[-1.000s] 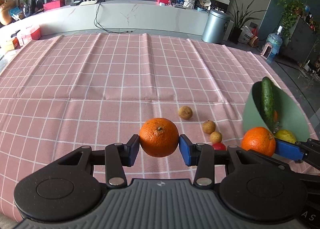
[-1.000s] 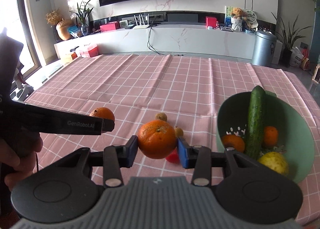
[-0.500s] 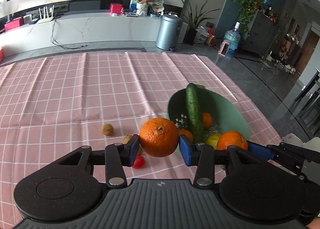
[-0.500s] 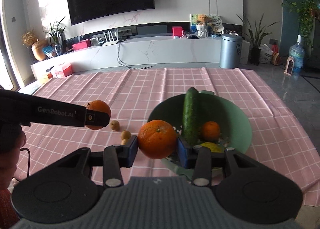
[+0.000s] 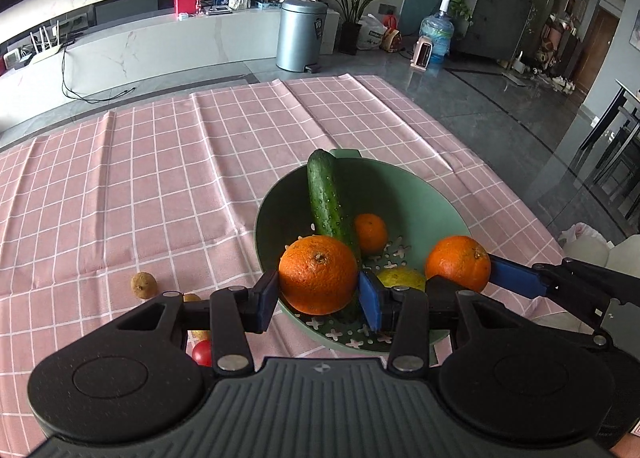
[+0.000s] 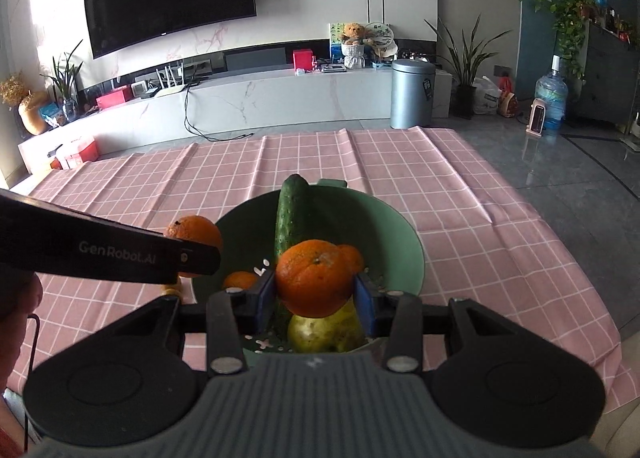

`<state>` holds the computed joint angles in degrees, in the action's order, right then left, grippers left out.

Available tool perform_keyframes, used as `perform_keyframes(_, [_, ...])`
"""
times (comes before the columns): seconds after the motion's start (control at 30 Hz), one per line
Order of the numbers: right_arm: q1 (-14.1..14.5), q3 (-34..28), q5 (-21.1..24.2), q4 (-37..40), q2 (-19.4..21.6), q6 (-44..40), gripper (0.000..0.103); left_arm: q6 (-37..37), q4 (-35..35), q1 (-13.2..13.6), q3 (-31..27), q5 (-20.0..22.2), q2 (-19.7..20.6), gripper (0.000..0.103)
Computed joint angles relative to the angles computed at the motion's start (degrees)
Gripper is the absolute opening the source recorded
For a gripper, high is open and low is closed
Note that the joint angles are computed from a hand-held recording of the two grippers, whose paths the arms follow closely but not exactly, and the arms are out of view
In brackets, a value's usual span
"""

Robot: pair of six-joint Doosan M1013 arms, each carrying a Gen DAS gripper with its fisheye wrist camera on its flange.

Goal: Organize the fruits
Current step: 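Lower both oranges into the green colander and open both tools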

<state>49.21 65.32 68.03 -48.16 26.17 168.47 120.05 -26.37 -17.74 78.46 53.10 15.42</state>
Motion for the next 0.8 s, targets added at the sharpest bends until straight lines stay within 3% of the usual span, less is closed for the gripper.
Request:
perform_keyframes(0.27, [-1.9, -1.9, 1.8, 5.6, 1.6, -5.9, 0.039, -1.4, 3.5, -1.1, -1.1, 2.1, 1.6, 0.049])
perform_keyframes(0.8, [-3.1, -0.4, -0.9, 8.2, 1.0, -4.0, 0.04, -3.0, 4.4, -1.7, -2.9, 4.9, 3.4, 0.049])
